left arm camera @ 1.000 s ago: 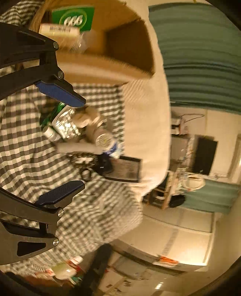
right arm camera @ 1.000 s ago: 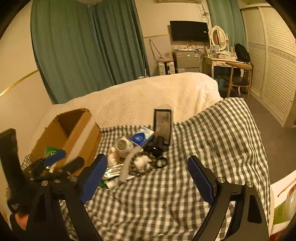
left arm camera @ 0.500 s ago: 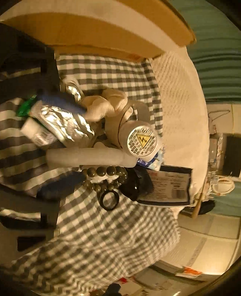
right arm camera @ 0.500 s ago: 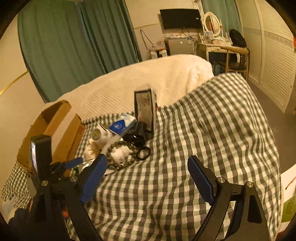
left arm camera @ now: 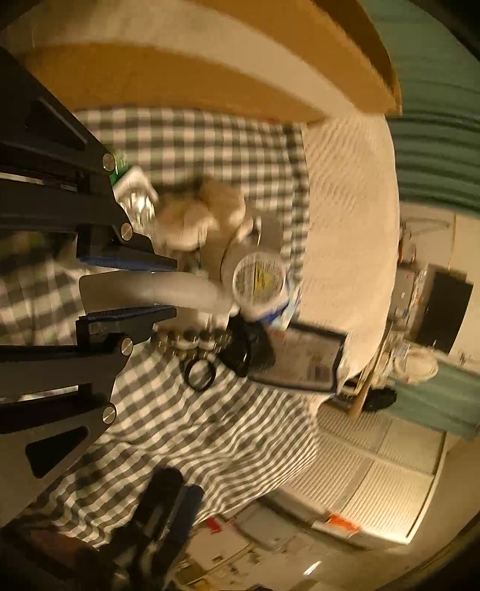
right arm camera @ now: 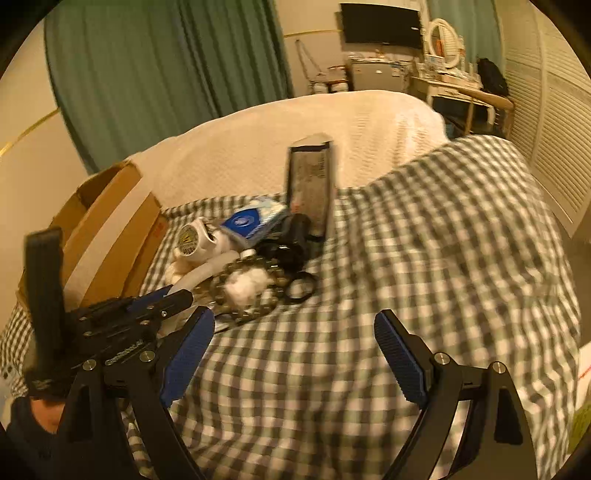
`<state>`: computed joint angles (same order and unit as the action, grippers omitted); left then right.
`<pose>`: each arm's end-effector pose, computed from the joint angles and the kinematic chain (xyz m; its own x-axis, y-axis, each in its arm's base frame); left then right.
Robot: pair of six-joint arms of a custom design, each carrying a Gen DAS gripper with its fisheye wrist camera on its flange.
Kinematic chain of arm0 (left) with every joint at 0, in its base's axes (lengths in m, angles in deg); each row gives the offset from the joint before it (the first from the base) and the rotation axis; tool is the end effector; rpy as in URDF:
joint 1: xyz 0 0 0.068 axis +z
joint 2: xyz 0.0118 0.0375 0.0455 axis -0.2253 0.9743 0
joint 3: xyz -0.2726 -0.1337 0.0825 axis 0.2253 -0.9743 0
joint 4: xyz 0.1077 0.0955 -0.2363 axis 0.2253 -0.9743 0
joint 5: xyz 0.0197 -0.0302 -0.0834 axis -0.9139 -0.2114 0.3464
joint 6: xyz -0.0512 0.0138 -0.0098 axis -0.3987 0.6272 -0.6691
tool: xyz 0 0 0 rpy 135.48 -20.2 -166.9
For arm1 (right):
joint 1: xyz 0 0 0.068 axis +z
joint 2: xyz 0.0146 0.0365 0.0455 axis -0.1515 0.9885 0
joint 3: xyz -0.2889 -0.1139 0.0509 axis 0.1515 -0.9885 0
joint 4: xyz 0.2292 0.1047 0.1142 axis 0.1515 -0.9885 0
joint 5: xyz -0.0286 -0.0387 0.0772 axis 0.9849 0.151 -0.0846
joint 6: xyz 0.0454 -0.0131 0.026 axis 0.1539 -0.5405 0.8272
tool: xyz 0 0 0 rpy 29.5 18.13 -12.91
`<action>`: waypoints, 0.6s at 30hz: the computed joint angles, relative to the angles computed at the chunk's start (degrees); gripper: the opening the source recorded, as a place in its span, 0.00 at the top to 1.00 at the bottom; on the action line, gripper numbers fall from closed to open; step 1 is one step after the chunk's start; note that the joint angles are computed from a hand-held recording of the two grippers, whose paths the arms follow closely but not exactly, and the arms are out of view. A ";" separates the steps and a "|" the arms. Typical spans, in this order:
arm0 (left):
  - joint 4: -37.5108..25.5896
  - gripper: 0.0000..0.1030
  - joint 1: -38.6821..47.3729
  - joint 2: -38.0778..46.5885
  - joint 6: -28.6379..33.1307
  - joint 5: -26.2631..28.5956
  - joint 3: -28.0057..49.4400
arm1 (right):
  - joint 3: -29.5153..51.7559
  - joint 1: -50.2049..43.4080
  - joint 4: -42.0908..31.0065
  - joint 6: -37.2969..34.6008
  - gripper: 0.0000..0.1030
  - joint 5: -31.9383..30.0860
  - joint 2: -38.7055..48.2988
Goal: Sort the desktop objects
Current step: 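Grasp the white tube with the left gripper while the right grasps the bead bracelet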
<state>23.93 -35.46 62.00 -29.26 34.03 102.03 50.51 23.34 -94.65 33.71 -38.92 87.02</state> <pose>0.2595 -0.1002 0.2350 -0.7097 -0.2286 -0.6664 -0.1016 0.9692 -0.2243 0.3322 0.2116 0.2874 -0.6911 -0.2538 -0.6768 -0.4807 0.8606 0.1681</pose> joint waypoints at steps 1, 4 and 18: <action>-0.89 0.83 0.17 -1.12 -0.46 -1.21 -0.27 | 0.83 0.75 -0.19 -0.19 0.14 -0.14 0.99; -1.19 0.83 1.37 -3.25 -0.46 -1.80 -0.35 | 4.15 3.68 -0.91 -2.04 0.14 0.55 5.14; 0.20 0.83 2.00 0.52 1.76 -1.22 0.71 | 16.26 5.10 -5.64 -1.95 0.79 -0.34 20.73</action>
